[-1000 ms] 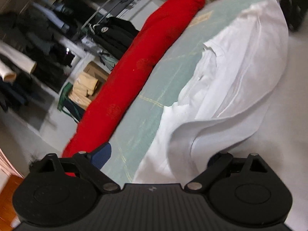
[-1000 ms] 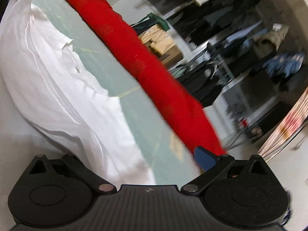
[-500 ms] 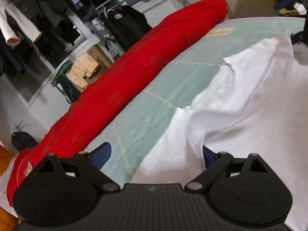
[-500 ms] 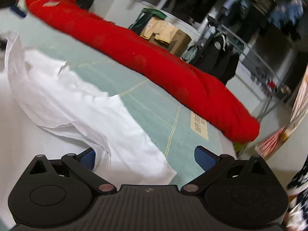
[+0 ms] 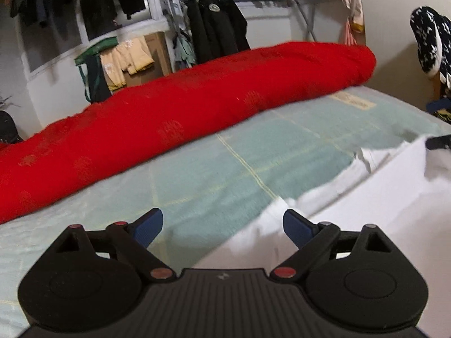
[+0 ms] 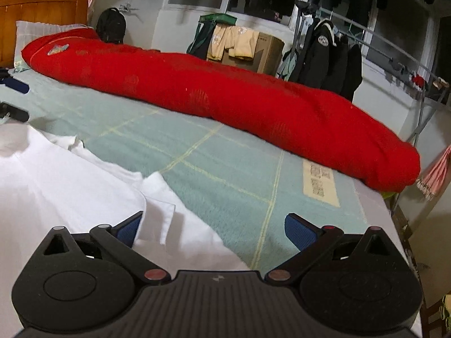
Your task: Fold clothes
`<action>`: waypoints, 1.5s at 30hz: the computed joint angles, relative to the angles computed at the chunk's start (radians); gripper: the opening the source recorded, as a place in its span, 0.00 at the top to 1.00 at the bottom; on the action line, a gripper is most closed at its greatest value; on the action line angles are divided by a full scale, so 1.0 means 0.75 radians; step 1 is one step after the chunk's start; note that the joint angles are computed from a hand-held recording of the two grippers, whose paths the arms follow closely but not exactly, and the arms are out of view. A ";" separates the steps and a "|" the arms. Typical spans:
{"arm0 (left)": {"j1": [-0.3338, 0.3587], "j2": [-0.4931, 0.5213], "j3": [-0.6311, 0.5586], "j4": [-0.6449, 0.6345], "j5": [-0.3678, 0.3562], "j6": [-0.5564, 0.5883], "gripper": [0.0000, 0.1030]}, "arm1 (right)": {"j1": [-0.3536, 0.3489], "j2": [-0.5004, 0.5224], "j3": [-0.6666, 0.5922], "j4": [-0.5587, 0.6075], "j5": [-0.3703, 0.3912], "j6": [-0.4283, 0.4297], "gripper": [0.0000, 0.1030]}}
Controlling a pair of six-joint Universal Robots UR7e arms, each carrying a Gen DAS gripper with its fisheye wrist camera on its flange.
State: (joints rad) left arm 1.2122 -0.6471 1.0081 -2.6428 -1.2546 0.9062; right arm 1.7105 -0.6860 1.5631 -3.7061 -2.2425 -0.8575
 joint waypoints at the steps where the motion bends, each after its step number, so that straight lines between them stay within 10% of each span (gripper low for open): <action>1: -0.001 -0.011 0.007 -0.005 -0.003 -0.001 0.10 | 0.003 -0.011 0.009 0.003 0.004 0.003 0.00; 18: 0.029 -0.394 0.447 0.045 -0.086 0.062 0.10 | -0.039 -0.219 0.307 0.162 0.163 0.367 0.00; 35: 0.049 -0.092 0.134 -0.113 0.107 0.028 0.20 | -0.060 -0.195 0.314 0.175 0.227 0.457 0.00; 45: 0.083 -0.351 0.414 0.054 -0.150 -0.084 0.20 | -0.069 -0.235 0.374 0.163 0.302 0.508 0.00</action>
State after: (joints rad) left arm 1.2741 -0.9101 1.3182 -2.6021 -1.3667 0.8434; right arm 1.6591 -0.8623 1.8437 -3.5838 -2.0162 -0.4764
